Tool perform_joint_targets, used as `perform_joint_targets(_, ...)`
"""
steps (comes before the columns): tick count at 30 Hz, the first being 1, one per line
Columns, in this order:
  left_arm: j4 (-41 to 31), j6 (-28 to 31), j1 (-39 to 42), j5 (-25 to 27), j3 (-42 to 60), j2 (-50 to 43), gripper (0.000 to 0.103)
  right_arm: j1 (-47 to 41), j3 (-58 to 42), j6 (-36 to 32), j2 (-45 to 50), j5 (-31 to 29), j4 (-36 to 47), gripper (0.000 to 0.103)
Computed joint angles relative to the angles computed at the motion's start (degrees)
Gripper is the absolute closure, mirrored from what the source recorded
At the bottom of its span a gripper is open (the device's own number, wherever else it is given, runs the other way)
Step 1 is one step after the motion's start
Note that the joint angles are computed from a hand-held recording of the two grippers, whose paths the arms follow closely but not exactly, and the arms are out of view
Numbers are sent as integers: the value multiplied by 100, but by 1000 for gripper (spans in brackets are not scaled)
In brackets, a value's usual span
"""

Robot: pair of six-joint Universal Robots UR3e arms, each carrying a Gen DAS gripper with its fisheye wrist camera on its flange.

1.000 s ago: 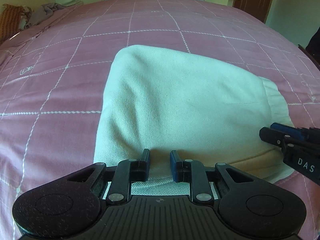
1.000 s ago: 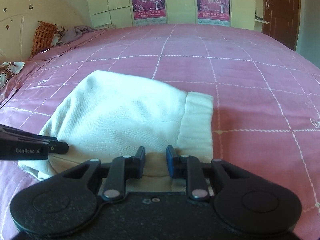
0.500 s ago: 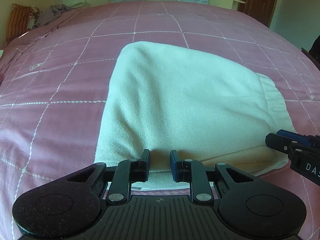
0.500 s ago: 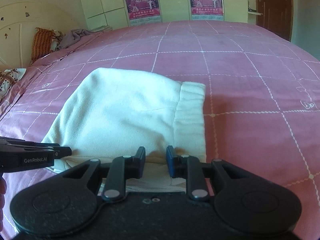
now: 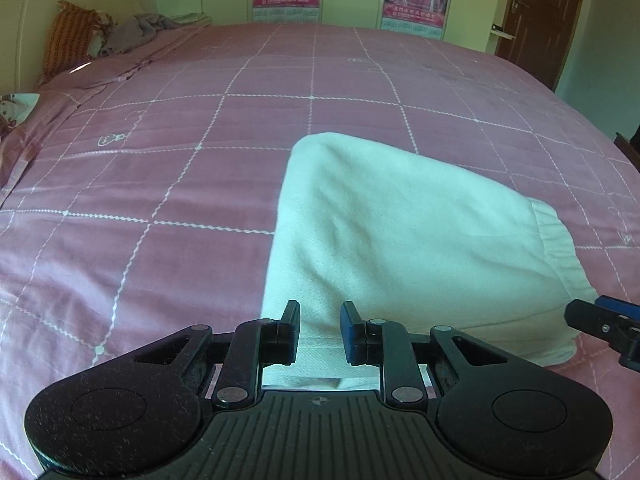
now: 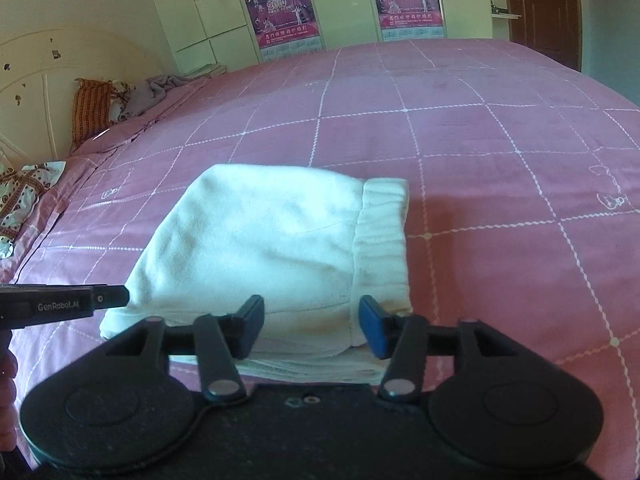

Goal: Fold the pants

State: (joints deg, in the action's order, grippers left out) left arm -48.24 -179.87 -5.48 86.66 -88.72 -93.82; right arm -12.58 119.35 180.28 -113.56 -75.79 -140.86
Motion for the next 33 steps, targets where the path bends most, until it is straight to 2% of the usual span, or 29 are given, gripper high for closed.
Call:
perform_joint_targets(5, -367, -129, 373, -356, 341, -322, 80, -243, 2, 117, -31, 154, 130, 35)
perform_joint_targets(7, -491, -130, 466, -520, 461, -541, 78, -509, 41, 70, -61, 419, 299, 33)
perform_joint_targets(8, -534, -132, 517, -607, 505, -627, 65, -609, 60, 58, -60, 515, 333, 32)
perform_joint_targets(9, -529, -169, 603, -767, 528, -723, 43, -725, 74, 62, -50, 624, 368, 31)
perform_joint_targets(11, -394, -229, 855, -1292, 416, -819, 25, -943, 42, 125, 21, 793, 484, 25)
perform_joint_targets(14, -925, -174, 1169, -2127, 720, -1237, 25, -1601, -24, -31, 165, 1583, 1160, 27)
perform_joint_targets(17, -953, -141, 1278, -2450, 760, -1525, 25, -2161, 48, -266, 412, 2303, 1738, 31)
perform_joint_targets(20, -1050, -48, 1359, -2720, 935, -1736, 25, -2664, 323, -516, 578, 3083, 1959, 37)
perform_joint_targets(22, -1054, -198, 1374, -2854, 996, -1789, 41, -2773, 347, -649, 766, 3361, 2000, 40)
perform_joint_targets(23, -969, -378, 1354, -2881, 981, -1795, 49, -2786, 366, -665, 868, 3465, 1936, 44)
perform_joint_targets(25, -699, -634, 1177, -2662, 918, -1718, 56, -2731, 381, -583, 1094, 3595, 1641, 50)
perform_joint_targets(27, -591, -493, 1091, -2619, 822, -1548, 65, -2682, 349, -536, 1091, 3679, 1623, 56)
perform_joint_targets(29, -657, -401, 1107, -2608, 924, -1659, 65, -2771, 283, -977, 960, 3986, 1922, 58)
perform_joint_targets(30, -747, -397, 1076, -2504, 1107, -1853, 65, -2660, 140, -1023, 1065, 3784, 1878, 58)
perform_joint_targets(31, -762, -440, 1076, -2512, 1195, -1986, 65, -2480, -36, -900, 1308, 3492, 1746, 54)
perform_joint_targets(32, -732, -519, 1025, -2446, 1285, -2065, 65, -2413, -94, -778, 1535, 3497, 1674, 50)
perform_joint_targets(33, -746, -565, 939, -2300, 1371, -2076, 65, -2341, -69, -631, 1683, 3549, 1435, 50)
